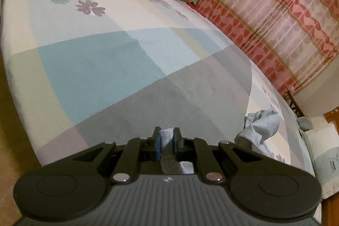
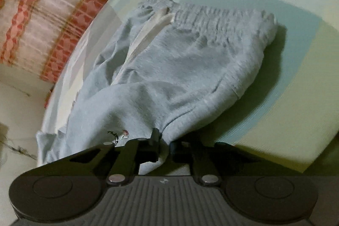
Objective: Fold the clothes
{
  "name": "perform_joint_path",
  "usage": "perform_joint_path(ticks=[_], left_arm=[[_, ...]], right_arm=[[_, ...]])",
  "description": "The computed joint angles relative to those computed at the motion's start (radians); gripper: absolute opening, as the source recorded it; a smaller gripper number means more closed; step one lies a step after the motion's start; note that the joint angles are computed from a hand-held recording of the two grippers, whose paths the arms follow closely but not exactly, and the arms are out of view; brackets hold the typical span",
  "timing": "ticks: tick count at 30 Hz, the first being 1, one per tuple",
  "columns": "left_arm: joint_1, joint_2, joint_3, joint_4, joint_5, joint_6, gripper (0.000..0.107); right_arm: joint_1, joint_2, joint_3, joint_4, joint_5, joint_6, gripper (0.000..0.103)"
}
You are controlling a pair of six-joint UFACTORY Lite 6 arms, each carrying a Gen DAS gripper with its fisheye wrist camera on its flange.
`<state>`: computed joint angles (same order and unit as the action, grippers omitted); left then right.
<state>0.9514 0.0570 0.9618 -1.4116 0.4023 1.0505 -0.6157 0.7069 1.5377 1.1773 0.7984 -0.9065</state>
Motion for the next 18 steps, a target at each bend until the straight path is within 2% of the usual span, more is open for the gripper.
perform_joint_path(ticks=[5,7,10,12,18], left_arm=[[0.013,-0.033,0.019,0.122,0.028,-0.097,0.008],[0.019,-0.063,0.006,0.152,0.039,-0.106,0.008],[0.034,-0.095,-0.019,0.177,0.054,-0.101,0.009],[0.043,-0.088,-0.031,0.210,0.057,-0.115,0.009],[0.074,-0.091,-0.066,0.280,0.082,-0.157,0.009]], right_arm=[[-0.037,-0.081,0.018,-0.062,0.022,0.001,0.009],[-0.075,-0.065,0.094,-0.122,0.067,0.032,0.009],[-0.074,-0.032,0.178,-0.233,0.076,0.089,0.009],[-0.062,0.008,0.236,-0.324,0.099,0.143,0.013],[-0.030,-0.059,0.149,-0.491,0.042,0.218,0.027]])
